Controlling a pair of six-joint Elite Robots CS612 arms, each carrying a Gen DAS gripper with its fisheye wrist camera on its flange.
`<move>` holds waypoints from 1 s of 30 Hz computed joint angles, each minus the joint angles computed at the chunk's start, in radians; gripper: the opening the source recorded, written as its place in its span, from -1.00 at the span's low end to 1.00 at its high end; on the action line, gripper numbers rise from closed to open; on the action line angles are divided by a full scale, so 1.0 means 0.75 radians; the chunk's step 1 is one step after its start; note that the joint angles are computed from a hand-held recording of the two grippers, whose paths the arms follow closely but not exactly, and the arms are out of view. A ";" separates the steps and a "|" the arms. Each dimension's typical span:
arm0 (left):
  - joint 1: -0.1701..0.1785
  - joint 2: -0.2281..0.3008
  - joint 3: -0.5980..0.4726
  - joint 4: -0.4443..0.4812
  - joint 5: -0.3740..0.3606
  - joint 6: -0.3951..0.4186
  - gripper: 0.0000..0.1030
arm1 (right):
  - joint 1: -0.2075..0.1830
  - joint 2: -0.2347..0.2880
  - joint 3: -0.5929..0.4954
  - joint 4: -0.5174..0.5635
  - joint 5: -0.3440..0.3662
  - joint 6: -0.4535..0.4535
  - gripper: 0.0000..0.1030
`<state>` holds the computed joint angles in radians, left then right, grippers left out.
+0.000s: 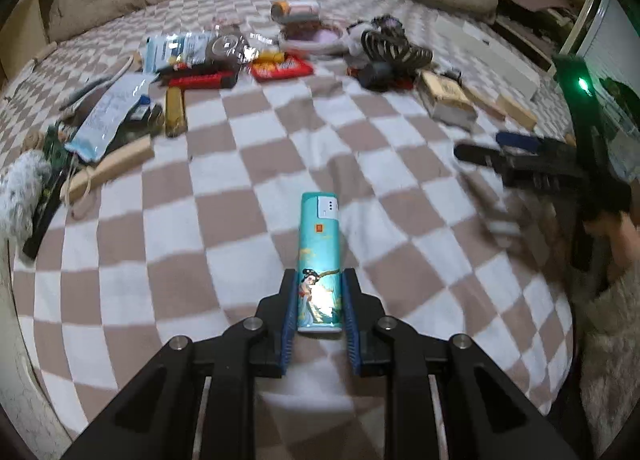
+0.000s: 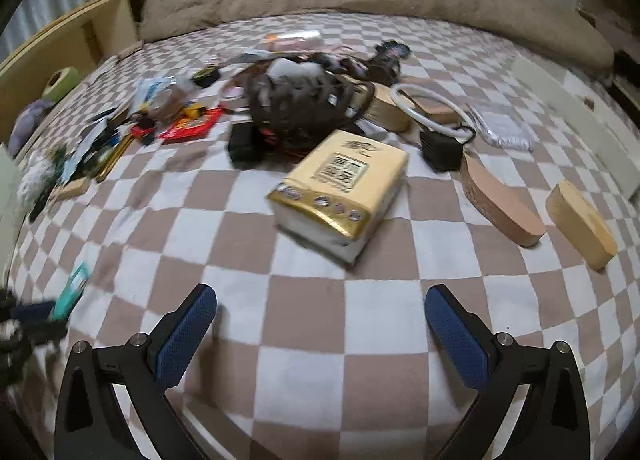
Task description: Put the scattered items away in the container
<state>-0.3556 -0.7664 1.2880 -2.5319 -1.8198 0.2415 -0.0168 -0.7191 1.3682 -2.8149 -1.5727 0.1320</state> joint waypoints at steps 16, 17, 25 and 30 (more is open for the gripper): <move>-0.008 -0.008 0.017 -0.028 0.199 -0.007 0.25 | -0.008 0.082 -0.124 -0.056 0.015 0.208 0.39; -0.006 -0.006 0.014 -0.030 0.210 -0.020 0.25 | -0.019 0.077 -0.110 -0.080 0.063 0.209 0.33; 0.012 0.013 -0.011 -0.054 0.284 -0.104 0.28 | -0.033 0.036 -0.056 -0.049 0.216 0.073 0.32; 0.019 0.031 -0.034 -0.064 0.321 -0.158 0.39 | 0.006 0.007 -0.051 0.073 0.260 -0.219 0.32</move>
